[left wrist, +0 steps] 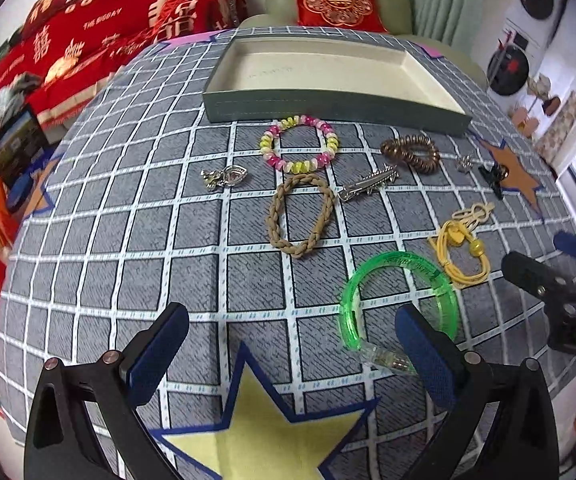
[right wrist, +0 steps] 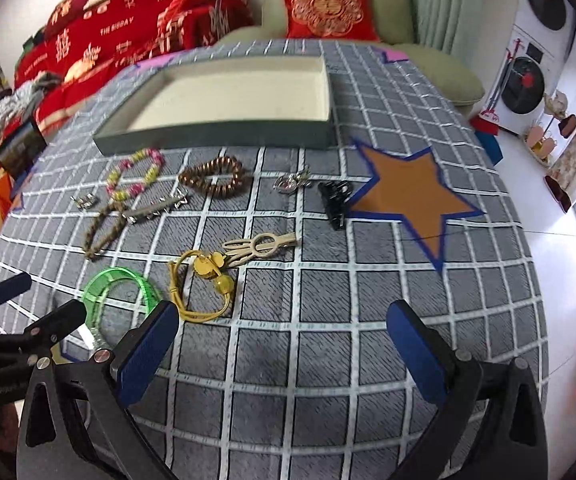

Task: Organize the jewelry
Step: 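Move both tools down toward the green bangle and yellow cord keychain, then grasp the green bangle with the left tool while the right tool grasps the yellow cord keychain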

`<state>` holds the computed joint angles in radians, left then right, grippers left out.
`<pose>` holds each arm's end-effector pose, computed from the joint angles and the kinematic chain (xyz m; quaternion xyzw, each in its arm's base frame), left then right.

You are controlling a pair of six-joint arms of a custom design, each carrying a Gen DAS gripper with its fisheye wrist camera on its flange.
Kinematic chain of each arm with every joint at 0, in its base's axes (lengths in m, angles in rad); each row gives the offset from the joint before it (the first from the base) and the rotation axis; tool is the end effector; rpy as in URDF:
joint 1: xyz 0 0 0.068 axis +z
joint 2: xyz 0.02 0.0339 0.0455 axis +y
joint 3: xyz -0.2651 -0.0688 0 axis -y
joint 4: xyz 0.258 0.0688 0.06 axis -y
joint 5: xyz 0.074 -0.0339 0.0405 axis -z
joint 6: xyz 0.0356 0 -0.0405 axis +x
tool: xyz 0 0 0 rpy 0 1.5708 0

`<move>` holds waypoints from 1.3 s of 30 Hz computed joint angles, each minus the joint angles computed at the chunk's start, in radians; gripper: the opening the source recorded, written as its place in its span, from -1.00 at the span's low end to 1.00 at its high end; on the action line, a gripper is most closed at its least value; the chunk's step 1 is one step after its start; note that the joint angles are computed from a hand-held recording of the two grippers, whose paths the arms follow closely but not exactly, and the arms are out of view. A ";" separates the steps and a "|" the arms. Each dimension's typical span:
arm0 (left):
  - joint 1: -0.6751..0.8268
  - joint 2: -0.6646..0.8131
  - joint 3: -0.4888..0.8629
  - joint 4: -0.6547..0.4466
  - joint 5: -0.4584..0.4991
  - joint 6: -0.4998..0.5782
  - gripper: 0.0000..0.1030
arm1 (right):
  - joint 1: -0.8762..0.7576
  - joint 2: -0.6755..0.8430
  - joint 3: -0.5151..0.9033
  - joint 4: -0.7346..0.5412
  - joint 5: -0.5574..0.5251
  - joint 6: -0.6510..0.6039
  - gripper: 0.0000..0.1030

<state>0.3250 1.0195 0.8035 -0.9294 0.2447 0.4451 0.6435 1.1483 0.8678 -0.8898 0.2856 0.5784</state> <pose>0.1836 0.0528 0.2438 0.0839 0.9669 -0.0319 0.2390 0.1804 0.1228 0.2419 -0.0033 0.9704 -0.0013 0.2413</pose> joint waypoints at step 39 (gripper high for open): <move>0.074 0.055 0.115 -0.158 0.190 0.130 -0.67 | -0.032 -0.021 0.014 0.066 -0.142 -0.125 -0.76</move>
